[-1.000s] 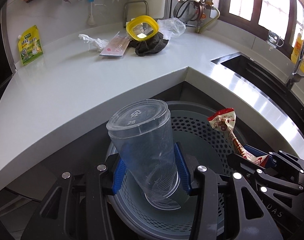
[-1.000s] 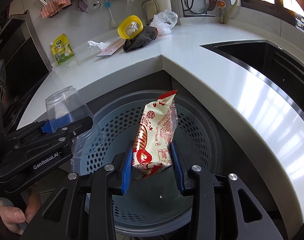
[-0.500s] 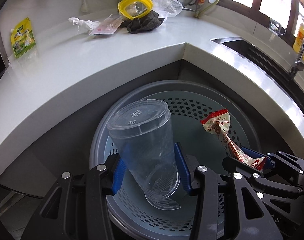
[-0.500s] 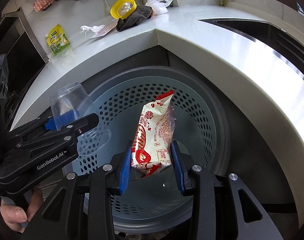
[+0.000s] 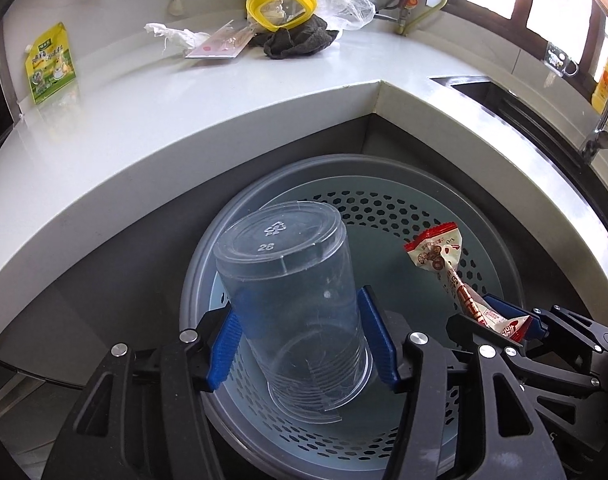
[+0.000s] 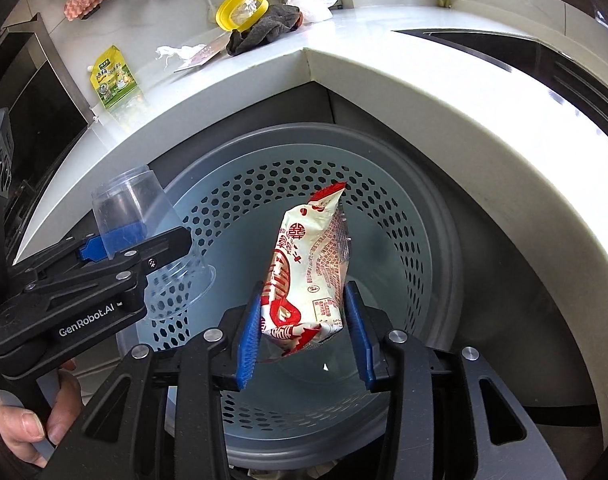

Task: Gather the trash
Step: 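Carry cup and wrapper over the bin and open both tools to drop them, then move both tools back from the bin toward the countertop items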

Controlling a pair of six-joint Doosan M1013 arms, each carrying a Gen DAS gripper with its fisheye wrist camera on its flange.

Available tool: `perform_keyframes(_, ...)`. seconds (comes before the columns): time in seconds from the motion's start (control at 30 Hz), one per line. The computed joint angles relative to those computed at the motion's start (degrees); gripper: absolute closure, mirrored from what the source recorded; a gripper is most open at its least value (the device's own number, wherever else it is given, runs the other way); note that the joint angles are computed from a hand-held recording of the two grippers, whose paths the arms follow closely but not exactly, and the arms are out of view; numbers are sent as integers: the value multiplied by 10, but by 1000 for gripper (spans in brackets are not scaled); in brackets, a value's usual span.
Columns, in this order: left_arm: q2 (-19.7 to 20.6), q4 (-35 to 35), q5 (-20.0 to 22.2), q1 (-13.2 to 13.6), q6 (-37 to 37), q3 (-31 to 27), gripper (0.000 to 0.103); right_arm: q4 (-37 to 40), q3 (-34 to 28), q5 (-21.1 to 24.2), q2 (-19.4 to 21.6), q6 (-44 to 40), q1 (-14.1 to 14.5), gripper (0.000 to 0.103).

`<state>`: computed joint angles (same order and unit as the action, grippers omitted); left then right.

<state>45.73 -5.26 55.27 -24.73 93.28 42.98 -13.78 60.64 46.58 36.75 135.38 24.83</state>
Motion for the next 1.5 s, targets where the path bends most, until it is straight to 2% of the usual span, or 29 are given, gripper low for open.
perform_keyframes(0.17, -2, 2, -2, 1, -5, 2, 42, -17, 4, -4, -3, 15, 1, 50)
perform_keyframes(0.33, -3, 15, -7, 0, -12, 5, 38, -22, 8, -6, -5, 23, 1, 50)
perform_keyframes(0.67, -5, 15, -11, 0, -13, 10, 38, -27, 14, -11, -9, 32, 0, 50)
perform_keyframes(0.8, -7, 17, -18, 1, -16, 13, 33, -29, 18, -16, -11, 38, -1, 50)
perform_keyframes(1.5, -50, 44, -130, 9, -73, 64, 9, -75, 14, -23, -16, 56, 9, 47)
